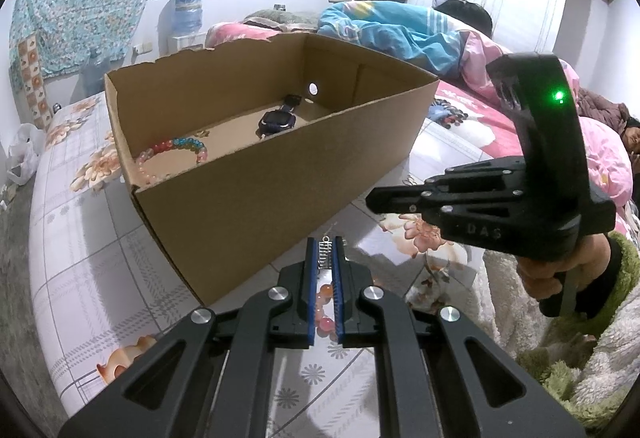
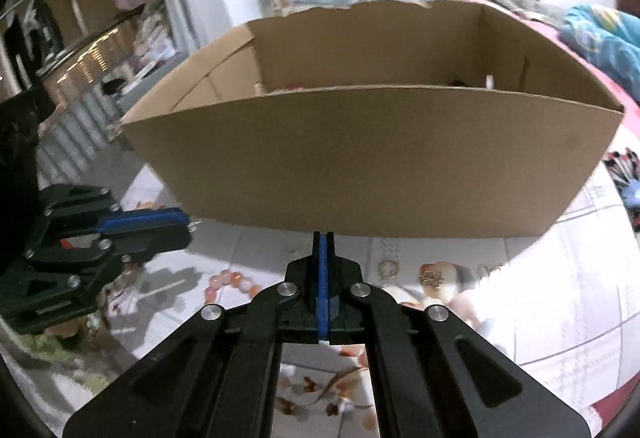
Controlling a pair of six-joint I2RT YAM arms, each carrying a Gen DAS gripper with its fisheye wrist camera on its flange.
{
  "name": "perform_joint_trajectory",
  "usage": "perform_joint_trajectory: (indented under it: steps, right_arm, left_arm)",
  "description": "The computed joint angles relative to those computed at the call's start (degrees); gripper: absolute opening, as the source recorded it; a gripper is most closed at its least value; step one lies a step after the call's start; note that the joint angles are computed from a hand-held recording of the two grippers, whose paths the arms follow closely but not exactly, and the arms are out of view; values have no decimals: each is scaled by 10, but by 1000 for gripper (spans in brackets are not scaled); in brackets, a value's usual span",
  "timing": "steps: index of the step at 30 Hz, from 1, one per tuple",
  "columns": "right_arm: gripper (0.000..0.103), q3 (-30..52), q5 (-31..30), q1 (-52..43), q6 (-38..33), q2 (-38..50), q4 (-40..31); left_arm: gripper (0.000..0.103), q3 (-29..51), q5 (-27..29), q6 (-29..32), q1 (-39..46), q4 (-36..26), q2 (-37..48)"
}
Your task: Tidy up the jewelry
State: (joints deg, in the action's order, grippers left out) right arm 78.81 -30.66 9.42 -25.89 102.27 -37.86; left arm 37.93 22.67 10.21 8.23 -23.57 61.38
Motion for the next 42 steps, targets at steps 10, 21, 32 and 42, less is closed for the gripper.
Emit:
perform_joint_trajectory:
  steps: [10, 21, 32, 42]
  right_arm:
    - [14, -14, 77, 69, -41, 18, 41]
    - [0, 27, 66, 71, -9, 72, 44]
    - [0, 8, 28, 44, 33, 45, 52]
    - [0, 15, -78, -5, 89, 7, 34]
  left_arm:
    - [6, 0, -7, -3, -5, -6, -7]
    - [6, -4, -6, -3, 3, -2, -5]
    - [6, -4, -8, -3, 0, 2, -5]
    - [6, 18, 11, -10, 1, -18, -31]
